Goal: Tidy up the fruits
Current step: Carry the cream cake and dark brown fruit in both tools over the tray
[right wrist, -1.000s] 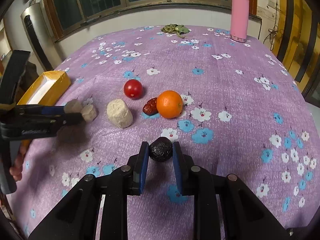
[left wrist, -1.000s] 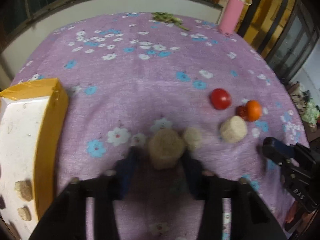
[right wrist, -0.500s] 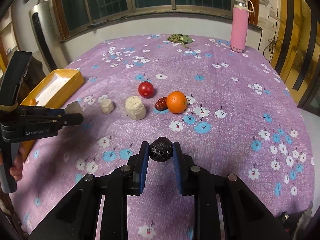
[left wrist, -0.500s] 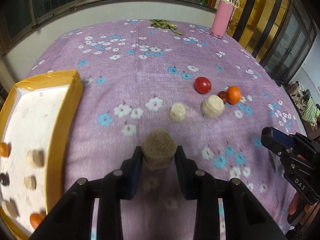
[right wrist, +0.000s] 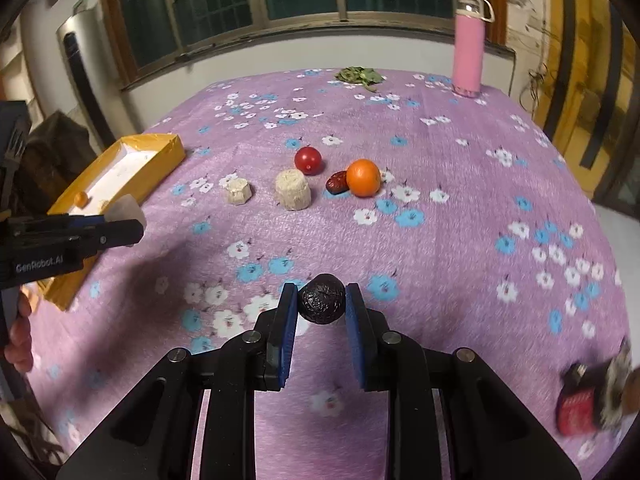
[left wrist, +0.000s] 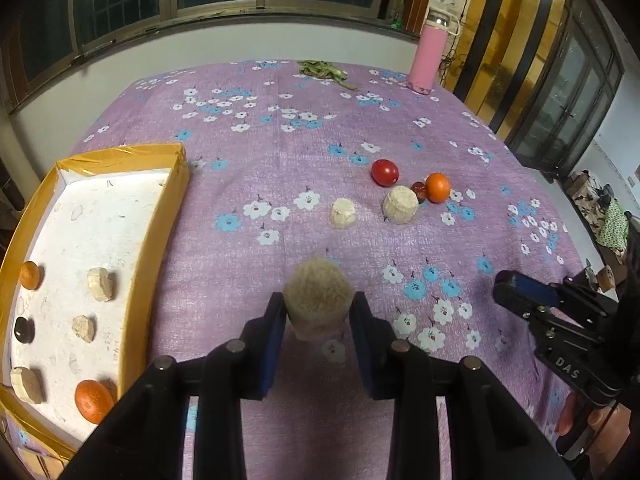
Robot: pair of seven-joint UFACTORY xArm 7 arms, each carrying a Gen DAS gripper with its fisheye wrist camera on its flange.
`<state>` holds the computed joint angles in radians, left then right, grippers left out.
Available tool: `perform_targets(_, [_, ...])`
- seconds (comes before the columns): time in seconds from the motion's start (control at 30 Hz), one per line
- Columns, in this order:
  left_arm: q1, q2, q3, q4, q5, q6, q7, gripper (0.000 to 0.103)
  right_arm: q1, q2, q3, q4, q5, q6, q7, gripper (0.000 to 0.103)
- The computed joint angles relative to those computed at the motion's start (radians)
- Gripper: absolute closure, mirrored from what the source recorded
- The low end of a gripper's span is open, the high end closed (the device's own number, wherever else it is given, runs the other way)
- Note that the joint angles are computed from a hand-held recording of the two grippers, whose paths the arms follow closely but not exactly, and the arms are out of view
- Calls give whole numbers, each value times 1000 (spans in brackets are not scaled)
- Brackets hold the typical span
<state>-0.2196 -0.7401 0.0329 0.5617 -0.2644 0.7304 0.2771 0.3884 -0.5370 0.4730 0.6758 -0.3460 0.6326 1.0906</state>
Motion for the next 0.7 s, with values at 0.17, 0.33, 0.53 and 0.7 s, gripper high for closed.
perform_targets(0.17, [12,-16,49,0,-2,13,57,68,-19,79,50,74,-44,19,55,80])
perform_targets(0.33, [50,-14,99,13,-13,32,116,68,-9,194,71,180,-131,31,112,80])
perform_targets(0.53, [105,22,156,50,-35,38,188,68,37,367,64,337,-247,41,161,80])
perform_targets(0.7, [157,87,200,103,-59,34,245,68,99,531,37,503,-331,54,166,80])
